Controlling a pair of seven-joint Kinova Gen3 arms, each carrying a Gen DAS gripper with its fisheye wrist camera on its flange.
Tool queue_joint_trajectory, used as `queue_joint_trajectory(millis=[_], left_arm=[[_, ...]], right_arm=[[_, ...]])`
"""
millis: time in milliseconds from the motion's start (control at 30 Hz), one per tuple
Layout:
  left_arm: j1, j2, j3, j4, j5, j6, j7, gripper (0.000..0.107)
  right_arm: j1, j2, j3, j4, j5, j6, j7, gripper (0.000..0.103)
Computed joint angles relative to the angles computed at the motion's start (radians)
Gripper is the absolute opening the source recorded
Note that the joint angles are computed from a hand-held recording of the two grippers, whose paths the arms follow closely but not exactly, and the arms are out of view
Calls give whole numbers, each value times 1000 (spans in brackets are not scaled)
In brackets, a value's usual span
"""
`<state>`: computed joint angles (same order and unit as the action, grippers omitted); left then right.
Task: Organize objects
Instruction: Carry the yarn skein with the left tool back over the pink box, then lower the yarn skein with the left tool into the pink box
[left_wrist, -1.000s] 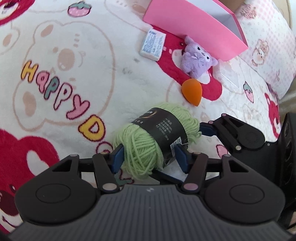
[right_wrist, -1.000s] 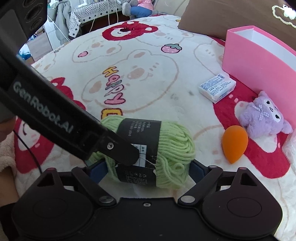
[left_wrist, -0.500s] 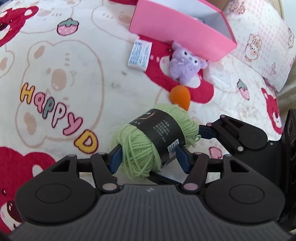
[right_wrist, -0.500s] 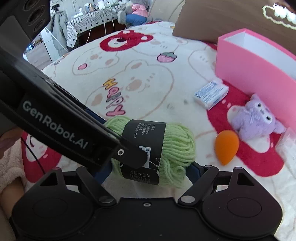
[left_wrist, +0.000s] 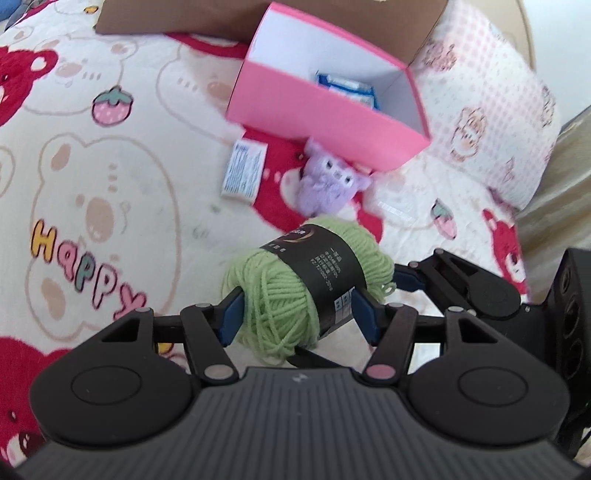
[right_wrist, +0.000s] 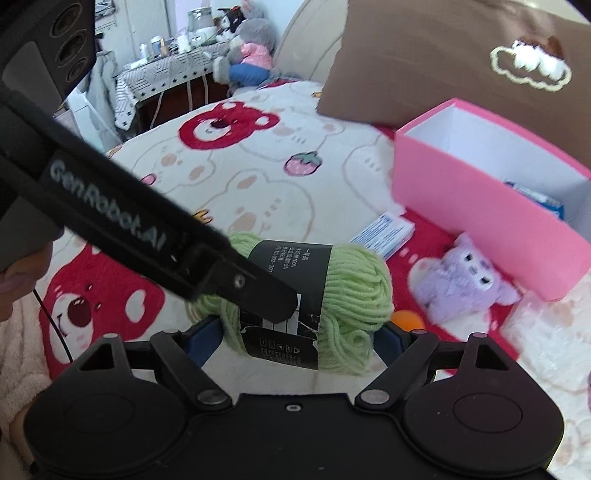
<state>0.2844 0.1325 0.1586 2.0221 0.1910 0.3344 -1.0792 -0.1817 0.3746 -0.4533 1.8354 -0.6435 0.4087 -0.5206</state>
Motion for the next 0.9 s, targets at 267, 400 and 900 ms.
queue_joint_trajectory(millis=[267, 400, 900], left_arm=[[-61, 4, 24, -52, 93, 3, -147, 60], [-88, 4, 34, -76, 140, 1, -221, 60], [-146, 78, 20, -279, 197, 99, -398, 62]], right_arm=[[-49, -32, 38, -28, 69, -52, -57, 89], [-57, -31, 54, -74, 106, -29, -101, 89], [-95, 60, 137, -364, 206, 186, -218, 85]])
